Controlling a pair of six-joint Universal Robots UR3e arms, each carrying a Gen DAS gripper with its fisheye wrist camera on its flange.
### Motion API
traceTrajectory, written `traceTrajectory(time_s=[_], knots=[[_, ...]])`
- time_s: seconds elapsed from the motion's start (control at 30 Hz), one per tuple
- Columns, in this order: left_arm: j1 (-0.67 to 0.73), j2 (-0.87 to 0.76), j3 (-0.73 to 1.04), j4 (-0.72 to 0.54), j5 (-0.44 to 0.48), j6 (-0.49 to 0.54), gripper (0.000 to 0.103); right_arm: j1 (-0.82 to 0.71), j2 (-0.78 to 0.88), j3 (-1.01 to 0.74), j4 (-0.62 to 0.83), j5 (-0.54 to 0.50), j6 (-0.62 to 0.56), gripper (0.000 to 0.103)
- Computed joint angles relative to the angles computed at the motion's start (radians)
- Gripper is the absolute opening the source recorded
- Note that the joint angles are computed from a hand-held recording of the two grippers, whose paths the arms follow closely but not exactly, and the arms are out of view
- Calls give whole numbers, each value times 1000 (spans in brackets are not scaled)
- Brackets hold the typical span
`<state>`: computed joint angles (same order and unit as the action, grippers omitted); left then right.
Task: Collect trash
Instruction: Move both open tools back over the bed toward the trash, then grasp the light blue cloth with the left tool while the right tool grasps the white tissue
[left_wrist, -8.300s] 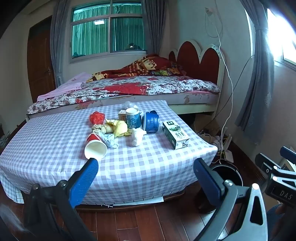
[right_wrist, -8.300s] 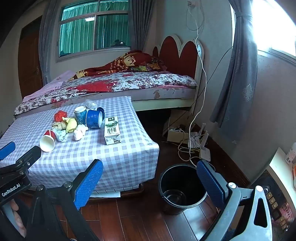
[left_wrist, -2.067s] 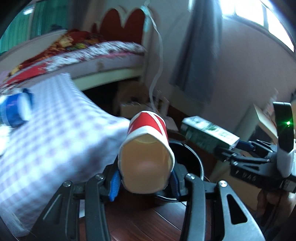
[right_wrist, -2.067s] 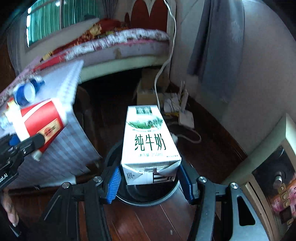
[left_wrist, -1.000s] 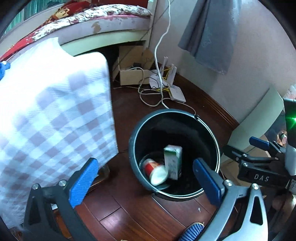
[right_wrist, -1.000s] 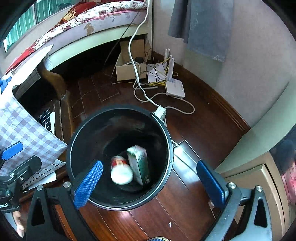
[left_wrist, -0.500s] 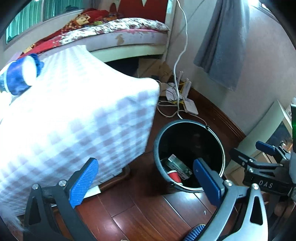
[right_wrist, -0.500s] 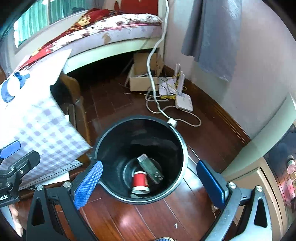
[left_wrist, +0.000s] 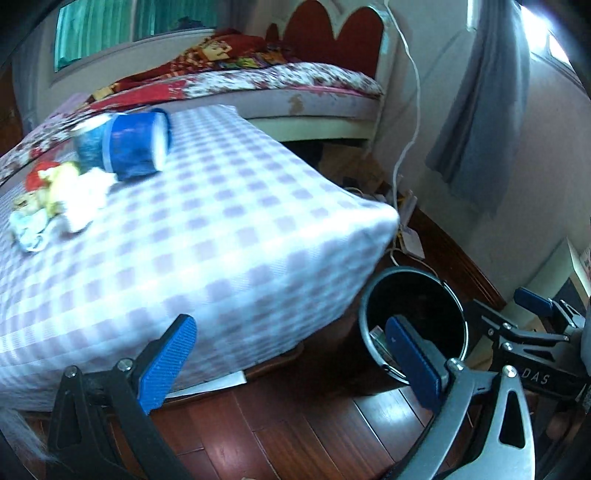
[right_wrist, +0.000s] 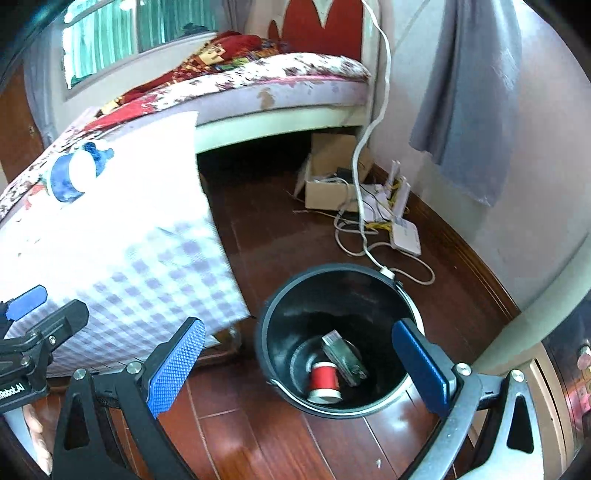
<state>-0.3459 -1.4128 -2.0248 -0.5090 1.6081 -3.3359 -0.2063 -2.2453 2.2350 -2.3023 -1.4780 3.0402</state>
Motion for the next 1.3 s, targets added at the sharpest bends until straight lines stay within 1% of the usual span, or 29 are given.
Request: traceTrajectory(time_s=[0.13, 0.37, 0.43, 0.57, 0.7, 0.77, 0.87, 1.0, 1.03, 1.07, 1.1, 1.13, 1.17, 1.2, 1.23, 1.27, 1.3], knots=[[65, 84, -48, -18, -9, 13, 102, 138, 95, -54, -66, -60, 73, 102], [217, 267, -140, -82, -34, 56, 102, 334, 248, -152, -147, -119, 157, 102], [276, 321, -160, -111, -49, 78, 102, 392, 299, -187, -172, -132, 179, 102], [431, 448, -205, -189, -111, 141, 102, 493, 417, -271, -223, -151, 203, 102], [637, 585, -244, -294, -201, 243, 102, 586, 544, -378, -248, -173, 219, 102], [765, 640, -249, -364, -272, 312, 102, 618, 603, -434, -249, -172, 224, 102], [953, 701, -255, -445, -367, 406, 102, 663, 693, -541, -213, -172, 233, 102], [1118, 702, -248, -489, -473, 473, 101, 708, 802, -669, -194, -181, 239, 102], [1132, 685, -245, -479, -485, 474, 97, 716, 837, -707, -196, -175, 236, 102], [1136, 664, -243, -463, -491, 469, 90, 719, 846, -717, -197, -167, 232, 101], [1149, 623, -233, -445, -510, 475, 87, 722, 871, -743, -202, -156, 225, 98], [1142, 594, -227, -424, -511, 468, 84, 727, 902, -777, -201, -145, 217, 88], [1122, 537, -219, -371, -505, 450, 80, 731, 931, -811, -193, -136, 211, 76], [1121, 520, -217, -355, -509, 453, 78, 732, 962, -852, -177, -127, 208, 71], [1101, 476, -208, -316, -504, 444, 73, 731, 1001, -902, -159, -109, 204, 66], [1077, 430, -197, -277, -495, 429, 70, 731, 1023, -931, -152, -102, 205, 66], [1056, 397, -187, -251, -486, 417, 70, 732, 1050, -969, -143, -95, 205, 66]])
